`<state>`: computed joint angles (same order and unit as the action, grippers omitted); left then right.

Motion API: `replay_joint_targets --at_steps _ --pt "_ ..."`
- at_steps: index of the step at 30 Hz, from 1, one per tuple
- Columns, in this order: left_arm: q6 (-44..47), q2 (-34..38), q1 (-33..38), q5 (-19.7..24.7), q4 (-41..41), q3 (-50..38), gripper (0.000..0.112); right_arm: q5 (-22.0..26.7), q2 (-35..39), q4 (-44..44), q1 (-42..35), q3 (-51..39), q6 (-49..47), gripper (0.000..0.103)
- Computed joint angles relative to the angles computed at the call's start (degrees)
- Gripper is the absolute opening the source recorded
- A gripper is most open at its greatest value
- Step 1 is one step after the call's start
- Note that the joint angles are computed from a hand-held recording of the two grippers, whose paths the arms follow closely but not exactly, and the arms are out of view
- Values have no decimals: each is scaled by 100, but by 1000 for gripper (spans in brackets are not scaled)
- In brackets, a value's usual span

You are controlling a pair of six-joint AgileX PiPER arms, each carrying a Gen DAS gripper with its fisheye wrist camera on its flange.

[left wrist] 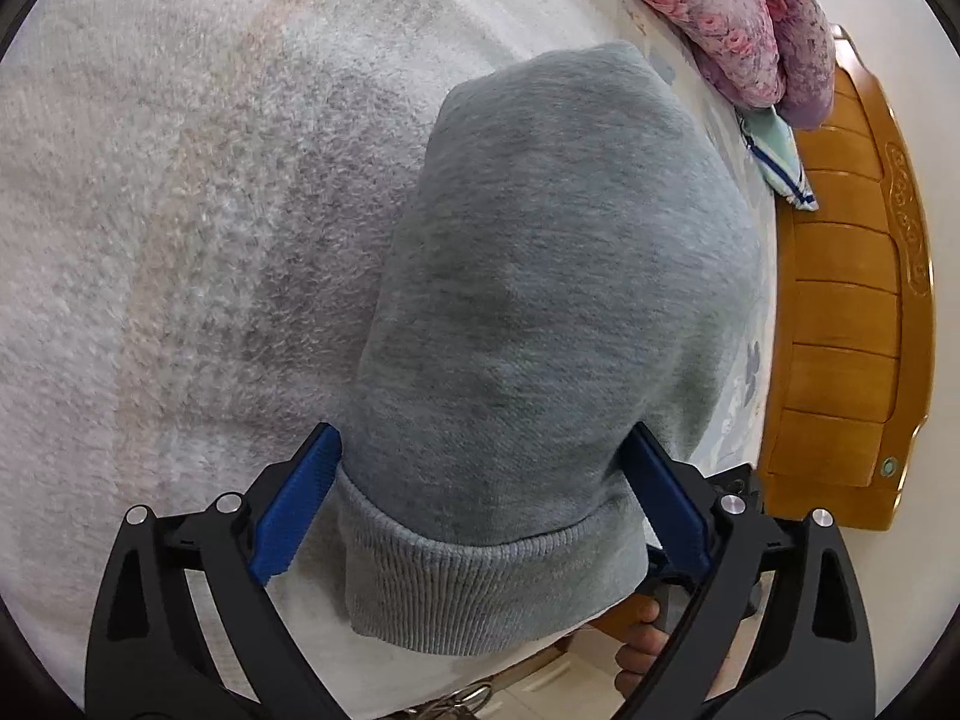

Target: Fold large clothes

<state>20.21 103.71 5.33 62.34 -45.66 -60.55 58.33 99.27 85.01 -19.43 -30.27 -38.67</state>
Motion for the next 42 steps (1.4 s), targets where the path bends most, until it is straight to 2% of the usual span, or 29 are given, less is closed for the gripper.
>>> replay_joint_targets --at_steps 3,4,6,7,8,10,12,15,17,19,23,27,31,34,36,38,40,42 --pt "99 -72 67 -70 -126 187 94 -316 -126 50 481 -178 296 81" --pt "152 -82 117 -64 -172 256 94 -575 -149 348 633 -71 278 81" --pt "166 -96 119 -94 -230 334 93 -789 -227 622 766 29 250 78" --pt "66 -116 72 -79 -154 287 93 -917 -322 575 844 0 410 71" --pt "7 -146 12 -85 -64 239 91 -891 -446 646 821 106 348 48" --pt "-106 -193 -36 -86 -29 178 87 -977 -768 458 874 113 805 39" --pt "-123 -259 -34 -41 -1 154 79 -1297 -1110 -552 1076 -287 1752 30" --pt "-68 -458 -44 38 -45 103 68 -1502 -1592 -2271 1423 -1036 3094 25" --pt "-122 -645 -162 40 -88 7 67 -1356 -1760 -3359 1623 -1613 3860 24" --pt "-269 -735 -321 2 -183 -127 66 -1117 -1840 -4061 1653 -2130 4140 23" --pt "-699 -743 -1077 -517 -455 -583 65 -515 -1854 -4594 1120 -2983 3729 22" --pt "-989 -440 -2021 -1366 -803 -1077 65 138 -1675 -4447 -154 -3542 2461 22" --pt "-1602 186 -3180 -2331 -847 -1830 65 527 -1021 -4431 -1235 -4260 1522 22" --pt "-2155 897 -3928 -2839 -637 -2526 65 663 -486 -4529 -1968 -4544 876 22" --pt "-2631 1384 -4267 -2941 -285 -3025 65 704 -51 -4649 -2363 -4735 711 23" --pt "-3259 1957 -4558 -2697 207 -3624 65 655 267 -4997 -2568 -4822 634 24" --pt "-3814 2142 -4749 -2530 748 -3809 65 902 694 -5248 -2806 -5048 698 25" --pt "-3808 2088 -4888 -2525 960 -3658 69 1105 948 -5305 -3066 -5114 601 28"
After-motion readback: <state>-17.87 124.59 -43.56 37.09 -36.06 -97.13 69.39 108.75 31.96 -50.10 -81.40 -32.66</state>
